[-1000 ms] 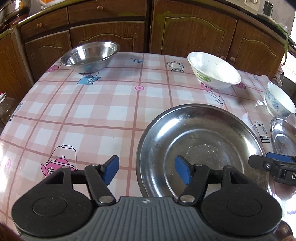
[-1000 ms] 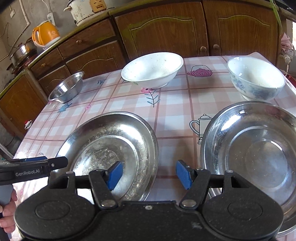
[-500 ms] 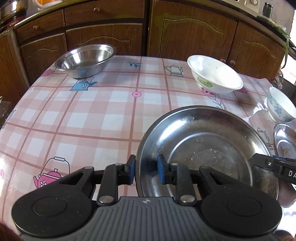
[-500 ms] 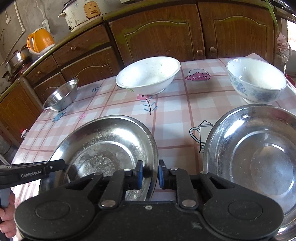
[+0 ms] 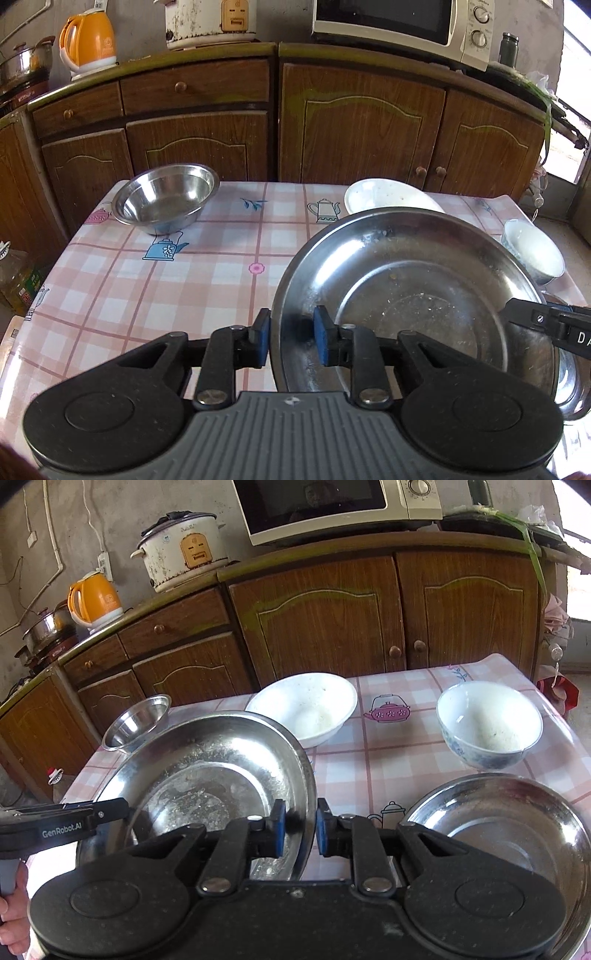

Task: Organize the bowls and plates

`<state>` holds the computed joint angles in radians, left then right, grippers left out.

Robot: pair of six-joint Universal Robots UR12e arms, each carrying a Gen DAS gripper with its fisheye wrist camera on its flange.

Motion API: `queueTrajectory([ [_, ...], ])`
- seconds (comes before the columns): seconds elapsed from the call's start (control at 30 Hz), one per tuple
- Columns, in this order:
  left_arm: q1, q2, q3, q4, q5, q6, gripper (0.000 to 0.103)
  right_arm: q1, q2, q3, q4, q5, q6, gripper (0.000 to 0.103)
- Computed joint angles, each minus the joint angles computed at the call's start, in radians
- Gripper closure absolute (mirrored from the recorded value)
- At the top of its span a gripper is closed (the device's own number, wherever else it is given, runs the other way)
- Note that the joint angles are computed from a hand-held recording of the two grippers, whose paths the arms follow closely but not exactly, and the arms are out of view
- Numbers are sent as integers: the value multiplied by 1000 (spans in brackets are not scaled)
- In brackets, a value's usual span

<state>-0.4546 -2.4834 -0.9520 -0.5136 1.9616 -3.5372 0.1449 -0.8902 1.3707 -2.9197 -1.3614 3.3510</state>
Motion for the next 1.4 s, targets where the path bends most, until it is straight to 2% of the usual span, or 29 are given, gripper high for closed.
queueTrajectory([
  [0.67,-28,25,4,60,54,56,78,-13,-63,47,-100,-24,-8,81],
  [1.4,-46,44,-20,121,69,88,78,-18,-111,98,-161,-52,-15,81],
])
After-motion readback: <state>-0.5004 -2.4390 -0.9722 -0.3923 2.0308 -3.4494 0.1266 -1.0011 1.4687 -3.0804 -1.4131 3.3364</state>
